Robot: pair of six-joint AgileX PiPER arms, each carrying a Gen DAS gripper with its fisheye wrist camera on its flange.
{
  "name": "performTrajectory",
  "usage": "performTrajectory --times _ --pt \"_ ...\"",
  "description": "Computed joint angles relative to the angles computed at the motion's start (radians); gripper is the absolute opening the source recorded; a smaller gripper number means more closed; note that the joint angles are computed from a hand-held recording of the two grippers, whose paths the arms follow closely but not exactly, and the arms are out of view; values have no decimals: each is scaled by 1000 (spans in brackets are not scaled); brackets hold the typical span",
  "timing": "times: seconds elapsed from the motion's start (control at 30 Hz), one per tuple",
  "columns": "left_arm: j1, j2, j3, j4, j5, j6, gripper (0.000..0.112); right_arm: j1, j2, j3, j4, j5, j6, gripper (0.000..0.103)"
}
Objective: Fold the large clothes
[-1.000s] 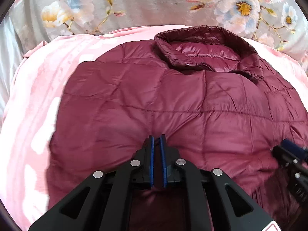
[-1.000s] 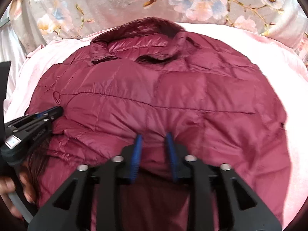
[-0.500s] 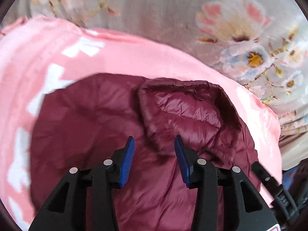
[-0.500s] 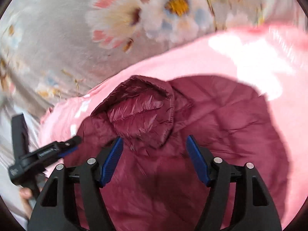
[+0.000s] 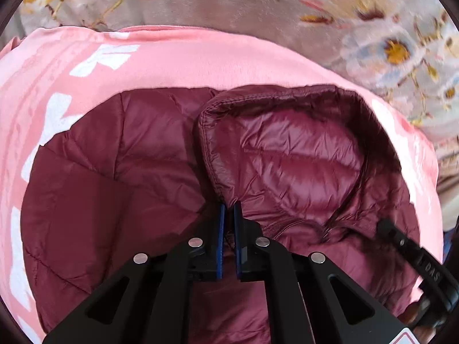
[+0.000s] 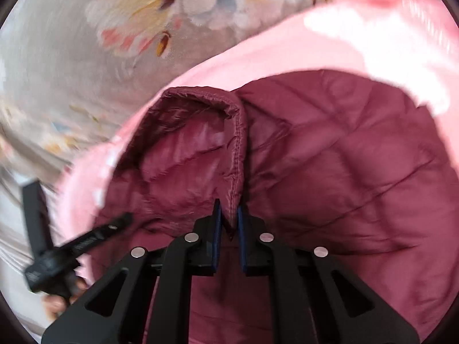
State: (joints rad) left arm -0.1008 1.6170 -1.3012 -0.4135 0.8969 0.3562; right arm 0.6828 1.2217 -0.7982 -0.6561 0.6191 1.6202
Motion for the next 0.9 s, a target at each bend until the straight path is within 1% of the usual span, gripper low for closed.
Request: performTrajectory --times 0.07,0.13,0.2,0.27,0.33,0.37,0.4,0.43,0.47,0.5,0.57,0.6,0.63,0.67,0.7,0.73,0.77,0.8,0.87,0.9 --pt "-11 -5 46 12 -49 16 4 -9 31 12 5 -7 -12 9" --pt "-27 -24 104 20 -123 38 4 16 57 20 -59 5 30 8" --pt "-33 -43 148 13 -175 66 5 52 79 16 -121 40 74 7" --pt "-21 -48 170 -25 -200 104 6 67 92 11 -148 58 79 8" --pt "-8 -48 174 -57 -199 135 9 57 76 19 -122 39 35 9" --pt "2 -53 173 -63 -187 144 10 45 49 29 -77 25 -12 10" --pt "15 -56 165 -70 -163 155 12 40 10 40 -29 28 -47 13" --pt "42 -65 151 -79 -119 171 12 41 -22 48 -8 44 -57 14" --pt "59 -75 142 -77 -94 169 12 52 -61 47 4 94 -59 14" --pt "74 -87 136 -70 -77 167 12 74 -95 36 -11 153 -53 17" --pt "104 -98 92 -62 -37 167 12 107 -127 -10 -53 255 -53 17" --pt "104 -94 57 -51 -23 150 12 97 -133 -34 -54 271 -76 18" --pt "101 -83 4 -33 -9 117 12 65 -136 -67 -49 266 -116 17" --pt "94 -70 -42 -21 -1 88 12 15 -130 -96 -31 232 -161 18" --pt "78 -47 -109 2 4 35 12 -48 -115 -130 -1 173 -214 17" --pt "62 -20 -164 18 10 -5 12 -84 -99 -155 15 139 -243 17" --pt "44 16 -232 42 22 -61 12 -125 -64 -193 32 111 -279 17" --pt "28 59 -307 65 43 -124 12 -150 -18 -240 50 106 -305 17" --pt "17 128 -418 54 100 -175 12 -206 57 -316 103 73 -361 17" --pt "4 161 -464 55 112 -203 12 -220 83 -332 104 56 -358 17"
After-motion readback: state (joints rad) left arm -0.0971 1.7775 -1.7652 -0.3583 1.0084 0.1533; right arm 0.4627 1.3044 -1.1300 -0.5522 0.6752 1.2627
